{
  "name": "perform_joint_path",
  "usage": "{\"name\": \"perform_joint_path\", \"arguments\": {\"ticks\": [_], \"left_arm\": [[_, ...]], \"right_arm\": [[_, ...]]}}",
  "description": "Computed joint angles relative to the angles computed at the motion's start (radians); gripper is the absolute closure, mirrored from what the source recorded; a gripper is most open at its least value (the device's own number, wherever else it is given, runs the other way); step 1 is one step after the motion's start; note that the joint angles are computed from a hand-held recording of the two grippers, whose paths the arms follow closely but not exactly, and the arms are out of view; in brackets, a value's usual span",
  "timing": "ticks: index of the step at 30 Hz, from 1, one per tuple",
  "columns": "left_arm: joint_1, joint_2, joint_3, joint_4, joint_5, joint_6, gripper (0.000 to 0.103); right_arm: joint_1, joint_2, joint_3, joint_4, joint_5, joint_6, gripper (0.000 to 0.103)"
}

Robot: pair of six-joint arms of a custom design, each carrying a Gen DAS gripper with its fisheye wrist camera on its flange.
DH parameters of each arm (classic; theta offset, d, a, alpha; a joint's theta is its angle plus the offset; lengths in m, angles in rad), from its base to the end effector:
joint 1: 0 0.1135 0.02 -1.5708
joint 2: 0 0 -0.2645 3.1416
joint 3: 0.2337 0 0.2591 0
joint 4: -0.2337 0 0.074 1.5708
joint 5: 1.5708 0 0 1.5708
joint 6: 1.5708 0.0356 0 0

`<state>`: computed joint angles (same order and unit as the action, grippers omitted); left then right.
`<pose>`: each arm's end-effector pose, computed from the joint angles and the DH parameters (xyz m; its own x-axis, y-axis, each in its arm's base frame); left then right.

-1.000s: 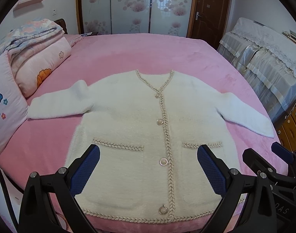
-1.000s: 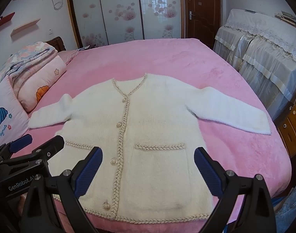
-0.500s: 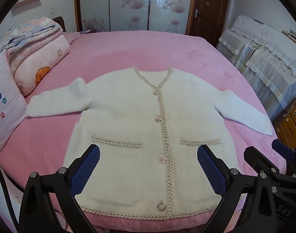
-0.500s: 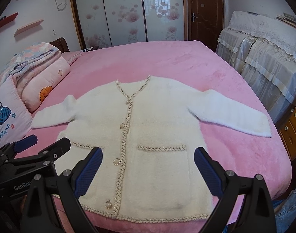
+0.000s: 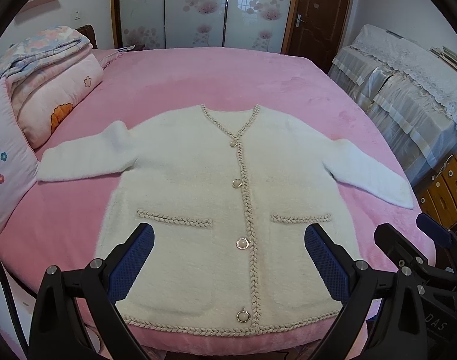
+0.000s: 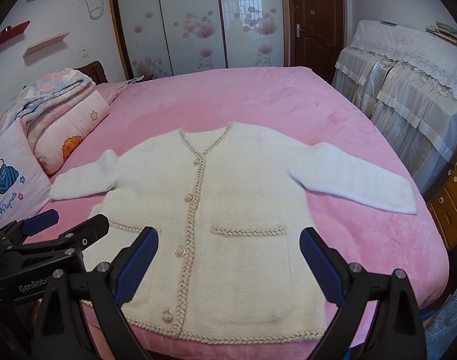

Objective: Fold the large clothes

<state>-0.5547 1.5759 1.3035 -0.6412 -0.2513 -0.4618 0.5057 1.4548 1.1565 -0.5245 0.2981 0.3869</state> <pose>0.2992 -0.1750 0.2821 -0.7723 -0.0292 -0.6346 0.0413 0.9945 -0.0959 0.2863 0.1466 0.2803 -0.7027 0.0232 -0.7111 -0.0250 0.9980 0.0573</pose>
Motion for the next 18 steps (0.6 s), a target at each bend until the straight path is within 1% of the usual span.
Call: {"name": "perform_joint_path", "arguments": {"ticks": [4,7,12,18], "left_arm": [[-0.006,-0.015,0.010,-0.003,0.008,0.004,0.003],[-0.014,-0.012,0.038,-0.018,-0.005,0.000,0.003],[-0.021,0.027,0.120,-0.048,-0.021,0.007,0.003],[-0.026,0.091,0.230,-0.054,-0.041,0.031,0.003]], "right_arm": [[-0.004,-0.020,0.002,-0.003,0.010,-0.008,0.007],[-0.005,-0.037,0.009,-0.003,0.028,-0.024,0.007],[-0.027,-0.070,0.023,0.002,0.033,-0.059,0.007],[-0.083,-0.091,0.046,0.033,0.044,-0.118,0.007]]}}
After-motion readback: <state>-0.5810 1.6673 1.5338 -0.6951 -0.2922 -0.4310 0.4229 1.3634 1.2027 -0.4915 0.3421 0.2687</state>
